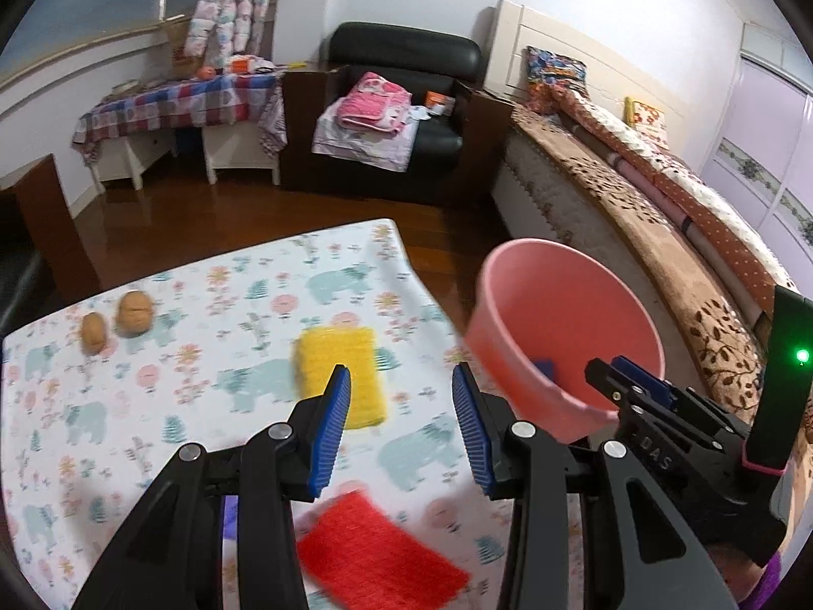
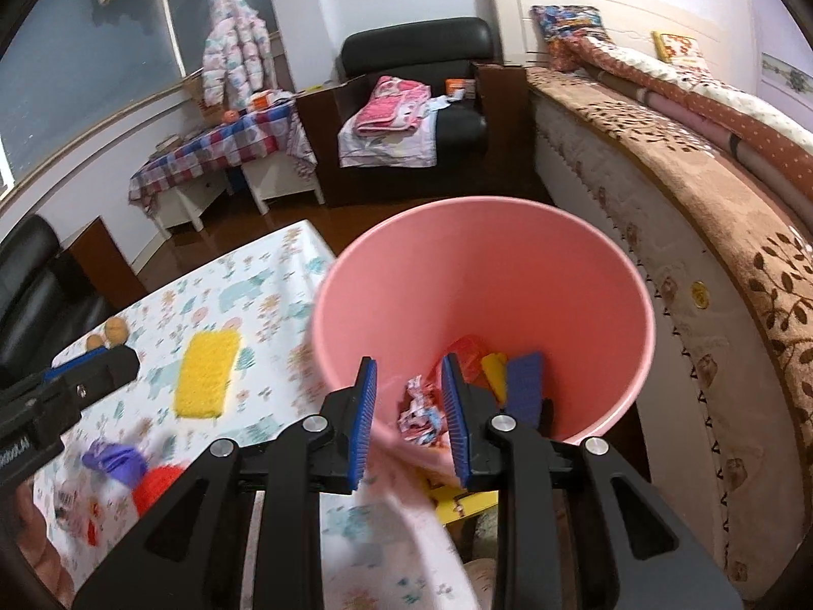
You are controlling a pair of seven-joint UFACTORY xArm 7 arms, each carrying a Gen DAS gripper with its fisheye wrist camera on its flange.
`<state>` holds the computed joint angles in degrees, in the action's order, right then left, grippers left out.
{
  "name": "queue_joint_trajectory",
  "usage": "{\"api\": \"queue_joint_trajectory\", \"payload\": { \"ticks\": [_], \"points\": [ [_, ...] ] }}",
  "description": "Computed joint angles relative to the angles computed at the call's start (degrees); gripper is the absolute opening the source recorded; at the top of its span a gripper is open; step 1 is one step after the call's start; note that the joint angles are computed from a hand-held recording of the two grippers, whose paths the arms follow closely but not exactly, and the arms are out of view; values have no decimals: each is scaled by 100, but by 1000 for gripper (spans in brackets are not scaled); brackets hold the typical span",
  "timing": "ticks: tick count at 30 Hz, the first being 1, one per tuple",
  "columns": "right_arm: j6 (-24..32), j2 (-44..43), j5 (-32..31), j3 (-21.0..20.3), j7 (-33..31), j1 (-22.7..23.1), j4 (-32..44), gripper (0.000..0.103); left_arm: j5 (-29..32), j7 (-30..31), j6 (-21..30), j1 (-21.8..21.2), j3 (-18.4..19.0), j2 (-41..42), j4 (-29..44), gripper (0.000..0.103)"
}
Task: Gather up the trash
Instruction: 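Move both open tools back over the table, then grasp the purple tied cloth bag with the left tool while the right tool grasps the red mesh sleeve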
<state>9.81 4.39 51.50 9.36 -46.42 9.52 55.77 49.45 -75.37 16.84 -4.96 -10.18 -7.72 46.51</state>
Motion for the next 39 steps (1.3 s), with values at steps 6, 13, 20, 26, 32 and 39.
{"api": "queue_joint_trajectory", "payload": {
  "ticks": [6, 13, 20, 26, 32, 39],
  "points": [
    [633, -250, 486, -15, -642, 101, -134, 27, -138, 17, 220, 282, -59, -790, -627, 41],
    [1484, -556, 862, -180, -1437, 394, -300, 27, -700, 328, 432, 750, -187, -1747, -1470, 41],
    [2500, -592, 555, -243, -1451, 540, -341, 27, -1380, 841, 352, 993, -320, -2079, -2016, 45],
    [2591, -650, 275, -207, -1391, 648, -495, 27, -1752, 1379, 310, 999, -424, -2253, -2349, 47],
    [2561, -569, 111, -198, -1236, 688, -463, 27, -3070, 2221, -85, 210, 445, -2628, -2916, 47],
    [2526, -548, 86, -148, -1237, 722, -470, 27, -4233, 2469, -603, -151, 678, -2105, -2774, 53]
  ]
}}
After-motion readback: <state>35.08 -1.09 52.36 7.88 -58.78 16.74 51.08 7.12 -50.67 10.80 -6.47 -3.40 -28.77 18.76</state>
